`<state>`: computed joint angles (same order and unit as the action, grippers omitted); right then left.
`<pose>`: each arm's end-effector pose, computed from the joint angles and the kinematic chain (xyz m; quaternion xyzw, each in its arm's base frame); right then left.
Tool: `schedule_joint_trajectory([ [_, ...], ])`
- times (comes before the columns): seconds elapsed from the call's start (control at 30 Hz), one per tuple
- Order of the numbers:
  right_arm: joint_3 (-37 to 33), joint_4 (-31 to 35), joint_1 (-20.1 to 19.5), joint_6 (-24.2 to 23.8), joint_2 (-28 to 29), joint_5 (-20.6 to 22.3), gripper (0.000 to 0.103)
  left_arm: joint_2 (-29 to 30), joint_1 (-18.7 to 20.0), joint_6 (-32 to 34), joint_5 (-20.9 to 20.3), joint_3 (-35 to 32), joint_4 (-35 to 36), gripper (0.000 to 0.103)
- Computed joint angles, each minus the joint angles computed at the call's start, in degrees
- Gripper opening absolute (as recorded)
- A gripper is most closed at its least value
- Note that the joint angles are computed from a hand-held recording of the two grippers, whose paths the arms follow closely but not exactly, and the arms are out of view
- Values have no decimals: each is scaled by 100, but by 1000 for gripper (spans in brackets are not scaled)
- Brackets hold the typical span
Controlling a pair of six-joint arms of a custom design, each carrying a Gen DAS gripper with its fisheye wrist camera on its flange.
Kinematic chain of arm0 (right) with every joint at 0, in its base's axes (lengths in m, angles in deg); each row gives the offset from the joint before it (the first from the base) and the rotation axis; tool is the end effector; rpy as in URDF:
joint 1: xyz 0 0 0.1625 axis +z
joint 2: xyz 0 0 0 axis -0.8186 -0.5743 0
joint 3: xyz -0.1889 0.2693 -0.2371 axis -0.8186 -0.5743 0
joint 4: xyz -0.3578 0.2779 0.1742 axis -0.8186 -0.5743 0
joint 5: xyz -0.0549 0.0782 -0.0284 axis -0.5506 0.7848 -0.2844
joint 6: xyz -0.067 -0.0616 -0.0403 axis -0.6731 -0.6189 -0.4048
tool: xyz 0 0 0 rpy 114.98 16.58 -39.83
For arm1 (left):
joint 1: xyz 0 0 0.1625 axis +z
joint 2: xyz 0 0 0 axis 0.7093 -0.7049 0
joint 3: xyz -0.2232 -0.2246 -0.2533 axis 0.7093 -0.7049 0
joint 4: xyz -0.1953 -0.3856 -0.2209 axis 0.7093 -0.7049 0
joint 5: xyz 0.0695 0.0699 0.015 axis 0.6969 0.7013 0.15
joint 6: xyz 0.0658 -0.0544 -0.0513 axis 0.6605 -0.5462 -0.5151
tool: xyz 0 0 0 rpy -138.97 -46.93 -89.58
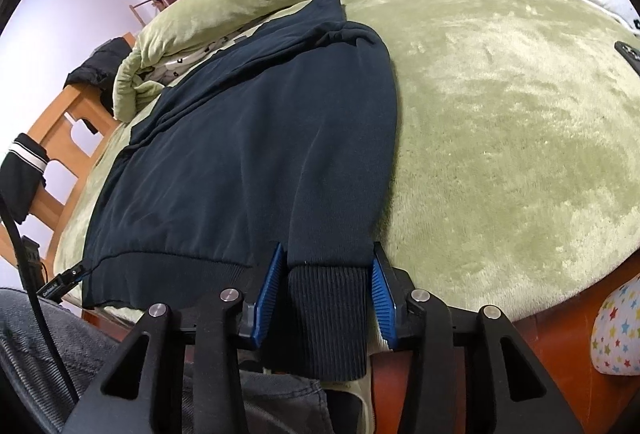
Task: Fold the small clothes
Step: 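Close both tools on the ribbed hem of the sweatshirt, then lift the hem with both tools and fold it over toward the collar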
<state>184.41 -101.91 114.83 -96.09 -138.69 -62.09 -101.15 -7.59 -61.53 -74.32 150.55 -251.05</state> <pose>-0.1195 -0.4818 0.3564 0.1092 -0.9341 0.2877 0.1812 -0.1908 -0.4072 0.0225 0.0529 0.9105 -0.3585 0.1994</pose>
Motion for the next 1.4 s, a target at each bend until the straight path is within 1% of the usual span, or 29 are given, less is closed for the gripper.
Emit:
schedule_joint_trajectory([
  [0.07, 38, -119, 14, 31, 14, -29, 43, -13, -17, -77, 32, 7, 48, 54],
  [0.1, 55, -201, 34, 79, 39, -59, 43, -4, -32, -123, 83, -8, 107, 50],
  [0.13, 72, -278, 53, 110, 54, -86, 40, 9, -60, -211, 173, -29, 215, 48],
  [0.2, 86, -330, 68, 122, 52, -67, 30, -4, -101, -354, 308, -43, 386, 36],
  [0.23, 72, -248, 68, 106, 31, -3, 23, -32, -115, -386, 347, -29, 424, 32],
  [0.27, 66, -200, 72, 98, 10, 39, 19, -69, -128, -386, 369, 1, 407, 25],
  [0.3, 70, -194, 95, 86, -11, 52, 18, -114, -135, -348, 362, 38, 327, 14],
  [0.33, 77, -190, 112, 78, -39, 70, 16, -199, -173, -419, 449, 98, 295, 11],
  [0.4, 81, -165, 155, 133, -106, 157, 15, -325, -168, -304, 352, 218, -153, 11],
  [0.43, 67, -141, 169, 218, -146, 268, 15, -408, -172, -282, 312, 280, -414, 11],
  [0.5, -18, 18, 194, 456, -229, 602, 14, -556, -188, -213, 246, 318, -694, 10],
  [0.6, -148, 87, 331, 778, -253, 844, 14, -676, -308, -35, 453, 168, -685, 10],
  [0.7, -305, 33, 585, 968, -182, 885, 14, -732, -426, 167, 767, -86, -539, 10],
  [0.8, -524, -2, 845, 1154, -41, 896, 14, -711, -404, 477, 968, -396, -600, 10],
  [0.9, -894, -26, 1090, 1519, 253, 874, 14, -652, -312, 774, 1074, -729, -710, 10],
  [0.97, -1136, 5, 1172, 1765, 420, 912, 14, -528, -185, 1034, 1083, -1046, -820, 10],
  [1.1, -1733, -46, 1407, 2240, 976, 866, 14, -140, 118, 1614, 1088, -1765, -971, 10],
  [1.17, -2093, -116, 1544, 2438, 1348, 747, 14, 76, 255, 1841, 1095, -2104, -1000, 10],
  [1.3, -2859, -136, 1724, 2763, 2104, 621, 14, 618, 657, 2335, 1020, -2974, -1014, 10],
  [1.4, -3408, -95, 1816, 2881, 2634, 537, 14, 937, 933, 2513, 890, -3479, -987, 10],
])
